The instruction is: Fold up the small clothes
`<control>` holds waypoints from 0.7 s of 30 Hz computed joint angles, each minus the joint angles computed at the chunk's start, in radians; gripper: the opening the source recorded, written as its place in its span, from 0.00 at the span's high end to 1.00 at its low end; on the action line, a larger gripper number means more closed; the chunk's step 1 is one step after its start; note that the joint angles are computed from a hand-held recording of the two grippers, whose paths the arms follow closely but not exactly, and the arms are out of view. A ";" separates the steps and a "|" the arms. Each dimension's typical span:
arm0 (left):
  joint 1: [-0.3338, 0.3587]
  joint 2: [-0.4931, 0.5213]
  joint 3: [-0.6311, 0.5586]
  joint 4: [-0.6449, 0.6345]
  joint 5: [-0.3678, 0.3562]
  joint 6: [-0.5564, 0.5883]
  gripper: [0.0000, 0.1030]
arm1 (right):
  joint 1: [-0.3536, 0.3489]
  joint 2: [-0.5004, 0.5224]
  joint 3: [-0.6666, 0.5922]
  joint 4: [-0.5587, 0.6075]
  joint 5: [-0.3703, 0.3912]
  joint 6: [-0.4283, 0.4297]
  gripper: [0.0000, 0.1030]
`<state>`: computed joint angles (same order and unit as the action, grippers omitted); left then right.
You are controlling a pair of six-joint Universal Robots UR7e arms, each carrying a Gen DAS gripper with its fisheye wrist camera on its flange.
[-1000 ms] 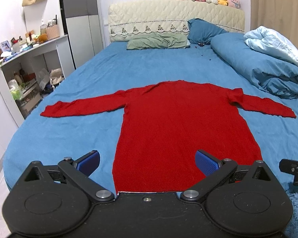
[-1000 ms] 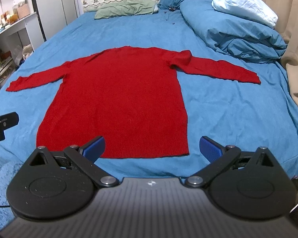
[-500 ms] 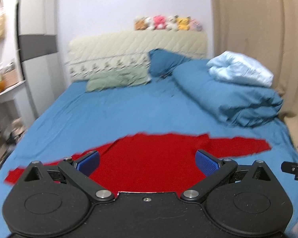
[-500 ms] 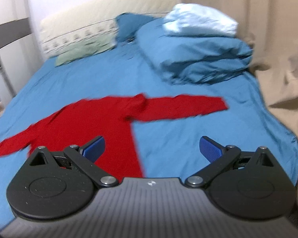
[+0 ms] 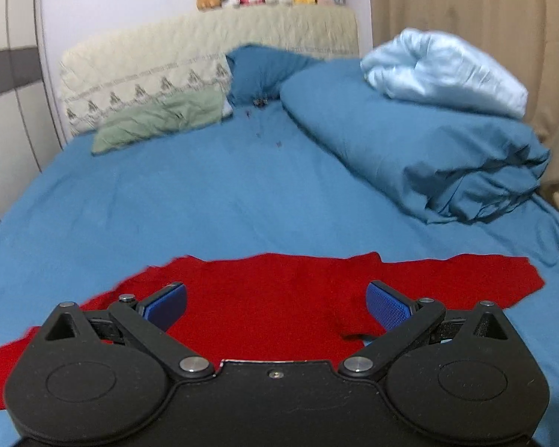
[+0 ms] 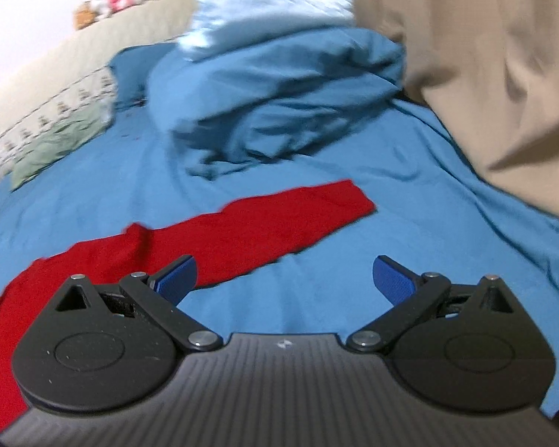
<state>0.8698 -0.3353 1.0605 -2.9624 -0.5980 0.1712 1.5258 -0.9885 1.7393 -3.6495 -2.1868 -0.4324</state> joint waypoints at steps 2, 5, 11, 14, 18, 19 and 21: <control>0.034 0.066 -0.109 0.071 -0.029 -0.025 0.00 | -0.040 0.032 -0.031 -0.016 0.012 0.014 0.00; 0.082 0.157 -0.280 0.228 -0.064 -0.110 0.00 | -0.096 0.072 -0.074 -0.018 0.076 0.048 0.00; 0.163 0.361 -0.637 0.404 -0.115 -0.164 0.00 | -0.156 0.202 -0.258 0.018 0.134 0.064 0.07; 0.187 0.434 -0.770 0.488 -0.130 -0.164 0.00 | -0.158 0.272 -0.340 -0.002 0.121 0.024 0.14; 0.200 0.448 -0.781 0.501 -0.141 -0.126 0.00 | -0.152 0.332 -0.422 -0.002 0.101 0.016 0.27; 0.199 0.468 -0.815 0.500 -0.135 -0.091 0.00 | -0.150 0.344 -0.448 0.015 0.088 0.029 0.30; 0.197 0.488 -0.850 0.521 -0.121 -0.072 0.00 | -0.146 0.356 -0.485 0.048 0.062 0.068 0.37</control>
